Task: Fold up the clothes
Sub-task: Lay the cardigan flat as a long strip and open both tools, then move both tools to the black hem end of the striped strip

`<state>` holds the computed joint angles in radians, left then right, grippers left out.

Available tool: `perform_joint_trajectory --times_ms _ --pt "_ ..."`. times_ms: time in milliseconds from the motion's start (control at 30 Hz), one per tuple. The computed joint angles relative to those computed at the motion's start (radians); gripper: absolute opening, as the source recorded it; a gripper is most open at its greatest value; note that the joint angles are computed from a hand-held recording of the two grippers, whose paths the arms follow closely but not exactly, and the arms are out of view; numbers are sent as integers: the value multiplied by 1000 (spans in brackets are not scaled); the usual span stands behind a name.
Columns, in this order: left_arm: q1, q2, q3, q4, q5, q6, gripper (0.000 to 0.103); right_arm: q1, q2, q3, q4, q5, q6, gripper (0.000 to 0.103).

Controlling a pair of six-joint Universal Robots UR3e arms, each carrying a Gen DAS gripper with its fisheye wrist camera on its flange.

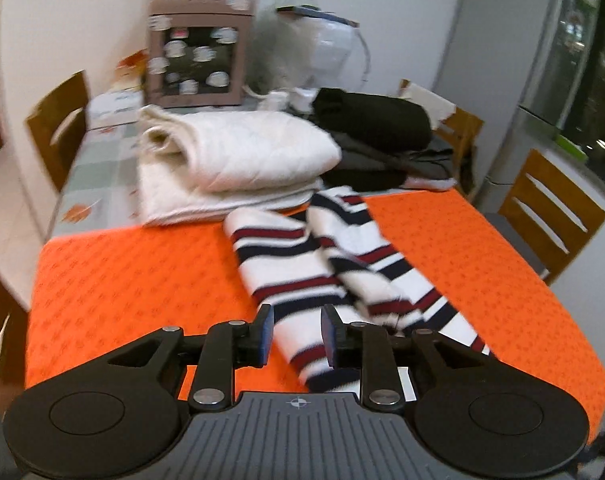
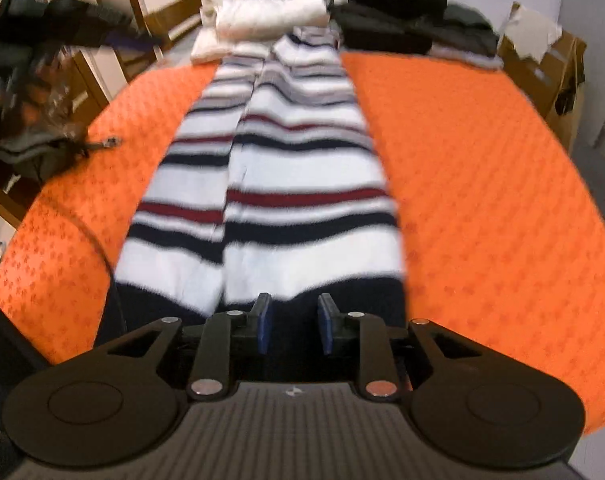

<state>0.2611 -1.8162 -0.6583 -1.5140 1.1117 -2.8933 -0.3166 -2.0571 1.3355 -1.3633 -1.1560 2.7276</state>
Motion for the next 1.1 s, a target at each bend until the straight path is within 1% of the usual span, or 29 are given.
perform_joint_trajectory --times_ms 67,133,233,300,367,467,567,600,700,800,867,900,1000,1100 --pt "13 101 -141 40 16 -11 31 -89 -1 -32 56 38 -87 36" --pt "25 196 -264 57 31 -22 33 -180 0 -40 121 78 -183 45" --pt "25 341 -434 71 70 -53 34 -286 24 -62 233 122 -316 46" --pt "25 440 -540 65 84 -78 35 -353 51 -91 347 166 -422 46" --pt "10 528 -623 41 110 -109 35 -400 75 -117 441 196 -510 49" --pt "-5 654 -734 -6 113 -155 35 -445 115 -155 557 220 -614 53" --pt "-64 758 -840 -25 140 -242 36 -482 165 -193 675 234 -702 53" --pt "-93 782 -872 -21 154 -288 36 -499 180 -207 721 240 -740 53" --pt "-200 825 -952 15 211 -440 36 -521 219 -235 799 240 -813 53" --pt "-275 861 -1010 57 262 -587 36 -546 254 -261 867 233 -859 53" --pt "-281 882 -1006 40 266 -637 36 -564 266 -266 899 236 -873 53" --pt "-288 887 -994 27 269 -648 36 -568 272 -270 908 238 -873 53" --pt "-326 883 -917 -26 299 -635 37 -573 283 -283 927 236 -891 53" --pt "-385 866 -832 -78 354 -633 39 -591 292 -326 967 226 -972 53"
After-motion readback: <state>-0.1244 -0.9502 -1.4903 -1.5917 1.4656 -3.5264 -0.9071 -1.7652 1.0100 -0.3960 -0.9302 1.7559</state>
